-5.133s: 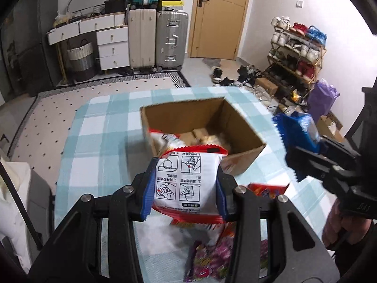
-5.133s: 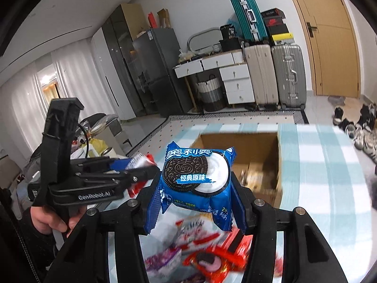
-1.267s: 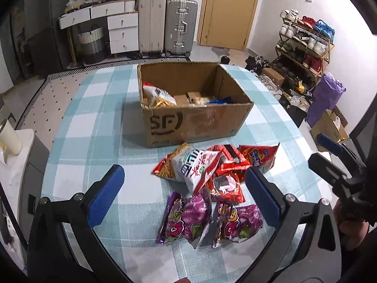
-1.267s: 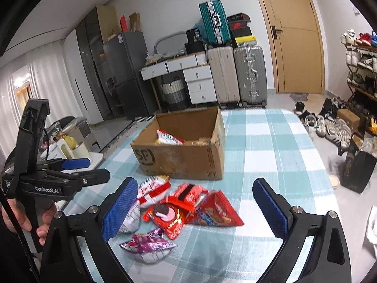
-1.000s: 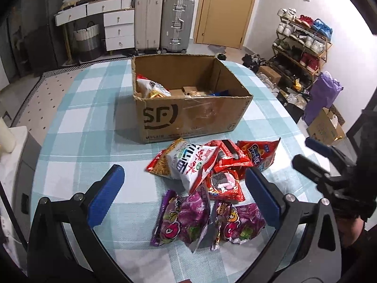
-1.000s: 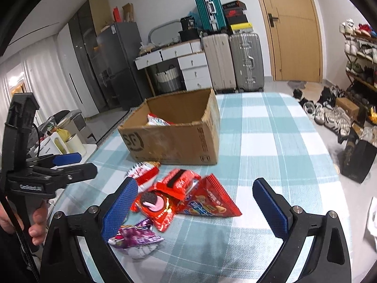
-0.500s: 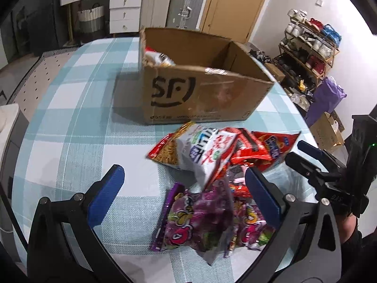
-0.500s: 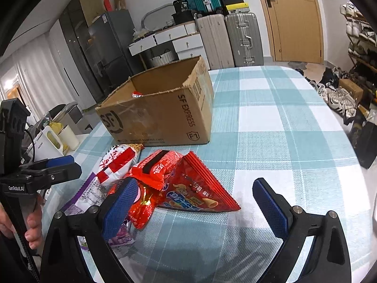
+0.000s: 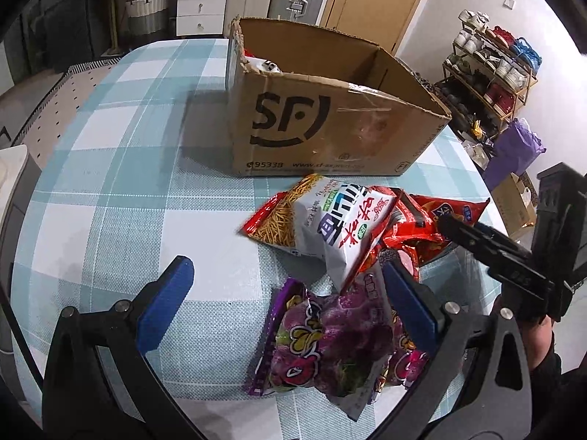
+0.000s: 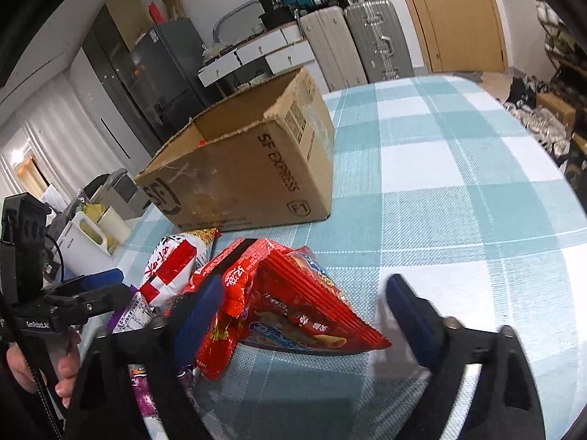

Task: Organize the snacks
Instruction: 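Withdraw both grippers from the box toward the remaining snack pile, then grasp the red chip bag with the right gripper while the left grasps the purple candy bag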

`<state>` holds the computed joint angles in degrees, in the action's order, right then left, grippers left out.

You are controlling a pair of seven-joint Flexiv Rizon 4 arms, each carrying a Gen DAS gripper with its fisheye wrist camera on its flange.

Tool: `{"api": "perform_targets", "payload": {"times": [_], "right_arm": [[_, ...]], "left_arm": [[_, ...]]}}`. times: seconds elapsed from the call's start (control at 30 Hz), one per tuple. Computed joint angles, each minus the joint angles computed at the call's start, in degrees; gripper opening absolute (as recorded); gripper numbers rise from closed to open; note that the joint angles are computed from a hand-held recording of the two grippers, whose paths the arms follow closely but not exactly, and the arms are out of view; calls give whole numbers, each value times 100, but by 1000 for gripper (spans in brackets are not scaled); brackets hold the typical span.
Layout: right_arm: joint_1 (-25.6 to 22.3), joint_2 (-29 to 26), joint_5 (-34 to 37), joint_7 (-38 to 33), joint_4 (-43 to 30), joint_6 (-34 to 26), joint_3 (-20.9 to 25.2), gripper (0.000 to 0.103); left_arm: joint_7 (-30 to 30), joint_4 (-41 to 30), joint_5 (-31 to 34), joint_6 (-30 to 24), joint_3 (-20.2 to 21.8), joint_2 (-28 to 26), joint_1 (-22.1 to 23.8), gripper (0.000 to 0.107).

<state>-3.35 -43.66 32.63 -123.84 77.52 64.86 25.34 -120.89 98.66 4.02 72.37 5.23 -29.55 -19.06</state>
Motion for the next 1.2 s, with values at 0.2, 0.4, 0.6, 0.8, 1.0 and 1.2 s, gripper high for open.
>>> {"api": "perform_targets", "payload": {"times": [0.2, 0.4, 0.6, 0.8, 1.0, 1.2], "right_arm": [[-45, -124, 14, 205, -181, -373, -11, 50], [-94, -27, 212, 6, -86, -303, 36, 43], [-253, 162, 542, -286, 78, -197, 146, 41], [-327, 334, 845, -309, 191, -148, 112, 41], [-430, 510, 1152, -592, 312, -148, 148, 41], [-425, 699, 1406, -832, 408, -156, 109, 41]], "left_arm": [[34, 67, -79, 60, -52, 4, 83, 102], [43, 159, -136, 127, -56, 40, 80, 102], [45, 230, -163, 167, -58, 87, 77, 102], [127, 385, -310, 254, -164, 152, 155, 102], [224, 598, -465, 447, -287, 275, 233, 102], [342, 782, -630, 579, -350, 403, 249, 102]]}}
